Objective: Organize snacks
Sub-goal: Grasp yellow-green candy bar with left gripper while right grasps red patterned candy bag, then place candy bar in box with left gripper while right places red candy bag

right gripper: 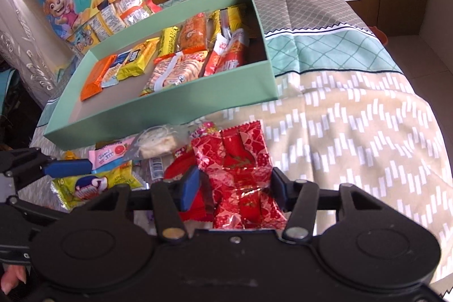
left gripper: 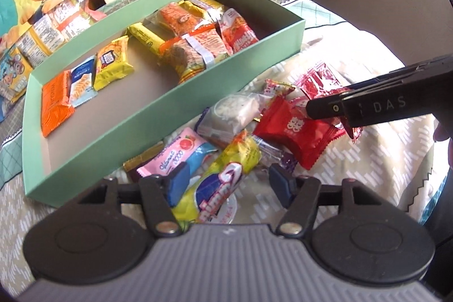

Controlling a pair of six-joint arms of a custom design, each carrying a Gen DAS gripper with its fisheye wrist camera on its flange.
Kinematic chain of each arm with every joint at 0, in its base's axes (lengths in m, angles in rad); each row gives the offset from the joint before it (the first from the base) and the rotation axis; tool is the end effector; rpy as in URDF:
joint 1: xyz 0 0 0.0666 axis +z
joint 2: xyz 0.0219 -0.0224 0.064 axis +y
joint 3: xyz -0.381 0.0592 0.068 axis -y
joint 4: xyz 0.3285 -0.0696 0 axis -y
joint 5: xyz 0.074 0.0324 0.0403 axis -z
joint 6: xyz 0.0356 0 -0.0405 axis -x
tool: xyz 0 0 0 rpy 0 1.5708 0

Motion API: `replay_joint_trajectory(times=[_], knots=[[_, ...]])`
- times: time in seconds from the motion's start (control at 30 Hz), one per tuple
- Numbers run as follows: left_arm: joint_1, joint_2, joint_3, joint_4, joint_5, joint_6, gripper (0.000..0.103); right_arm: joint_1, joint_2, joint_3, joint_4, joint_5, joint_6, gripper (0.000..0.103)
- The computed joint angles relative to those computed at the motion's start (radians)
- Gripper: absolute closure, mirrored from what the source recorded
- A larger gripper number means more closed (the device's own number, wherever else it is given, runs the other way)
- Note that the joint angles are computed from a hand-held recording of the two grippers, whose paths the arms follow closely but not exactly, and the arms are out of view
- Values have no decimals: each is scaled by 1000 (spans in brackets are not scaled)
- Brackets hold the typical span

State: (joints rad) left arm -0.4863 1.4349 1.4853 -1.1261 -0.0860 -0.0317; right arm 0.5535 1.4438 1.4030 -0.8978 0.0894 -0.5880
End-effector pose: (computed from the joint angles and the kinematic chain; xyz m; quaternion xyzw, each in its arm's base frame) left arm 0.3704 -0.1928 0.4374 0.2379 0.9390 -0.0146 0.2479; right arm 0.3709 0.2250 0.4153 0.0303 0.9491 0.1320 0.2843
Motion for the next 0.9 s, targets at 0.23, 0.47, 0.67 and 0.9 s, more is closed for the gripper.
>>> replay_joint_trajectory(times=[0.23, 0.47, 0.67, 0.9], knots=[[43, 27, 14, -58, 119, 108, 78, -15, -27, -31, 14, -16, -28, 50], [125, -26, 23, -64, 203, 176, 78, -14, -41, -5, 22, -42, -23, 50], [181, -53, 70, -55, 217, 187, 78, -4, 11, 116, -2, -82, 14, 50], [304, -42, 130, -47, 206, 168, 78, 14, 127, 320, -53, -114, 49, 50]])
